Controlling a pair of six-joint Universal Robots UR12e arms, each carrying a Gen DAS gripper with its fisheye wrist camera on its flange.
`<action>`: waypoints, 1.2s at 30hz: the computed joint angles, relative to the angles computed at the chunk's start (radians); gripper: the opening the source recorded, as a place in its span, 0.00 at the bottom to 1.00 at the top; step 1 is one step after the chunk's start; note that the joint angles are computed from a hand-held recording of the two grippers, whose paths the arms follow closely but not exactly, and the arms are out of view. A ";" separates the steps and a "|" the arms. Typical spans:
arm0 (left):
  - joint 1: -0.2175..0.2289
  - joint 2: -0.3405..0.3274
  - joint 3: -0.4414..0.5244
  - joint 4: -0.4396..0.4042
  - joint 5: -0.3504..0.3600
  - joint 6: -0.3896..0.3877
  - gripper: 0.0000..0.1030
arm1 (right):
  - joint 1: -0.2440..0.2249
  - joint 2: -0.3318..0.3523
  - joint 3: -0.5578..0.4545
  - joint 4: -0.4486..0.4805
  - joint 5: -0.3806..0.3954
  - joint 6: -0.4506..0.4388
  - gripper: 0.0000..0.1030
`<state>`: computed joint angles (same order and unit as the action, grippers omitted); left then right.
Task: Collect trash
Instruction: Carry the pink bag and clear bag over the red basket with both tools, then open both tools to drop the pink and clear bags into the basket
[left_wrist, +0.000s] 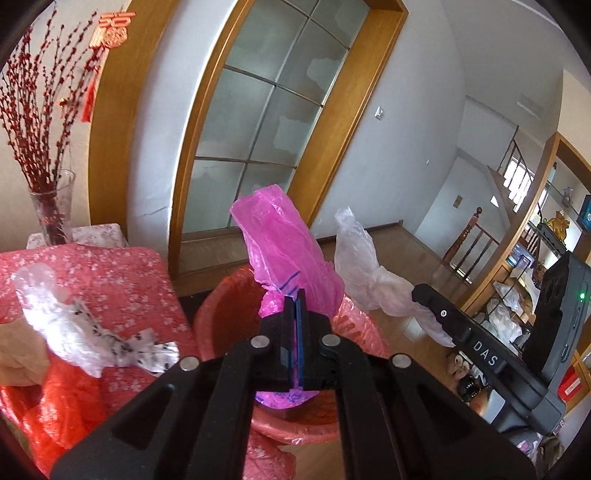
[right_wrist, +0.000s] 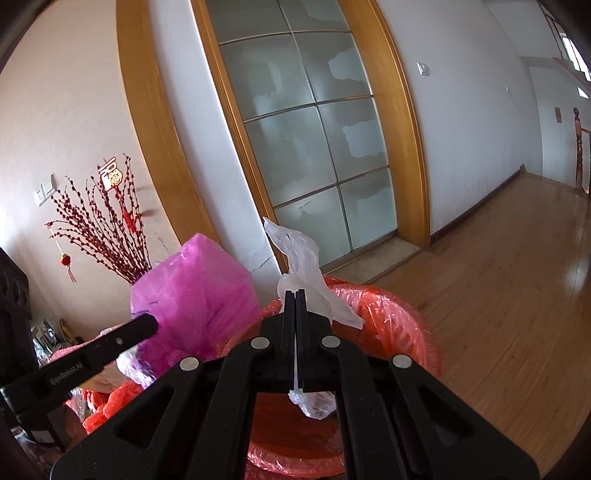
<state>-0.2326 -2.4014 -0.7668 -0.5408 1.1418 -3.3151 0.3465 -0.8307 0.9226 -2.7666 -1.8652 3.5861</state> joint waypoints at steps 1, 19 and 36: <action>-0.002 -0.004 0.006 -0.007 -0.004 -0.007 0.02 | -0.002 0.000 0.000 0.001 0.001 0.005 0.01; 0.006 0.000 -0.033 -0.024 0.095 -0.032 0.34 | 0.001 -0.010 0.025 0.033 -0.061 0.024 0.50; 0.060 0.216 -0.405 0.187 0.387 0.006 0.53 | 0.062 0.029 -0.061 0.086 -0.064 -0.107 0.59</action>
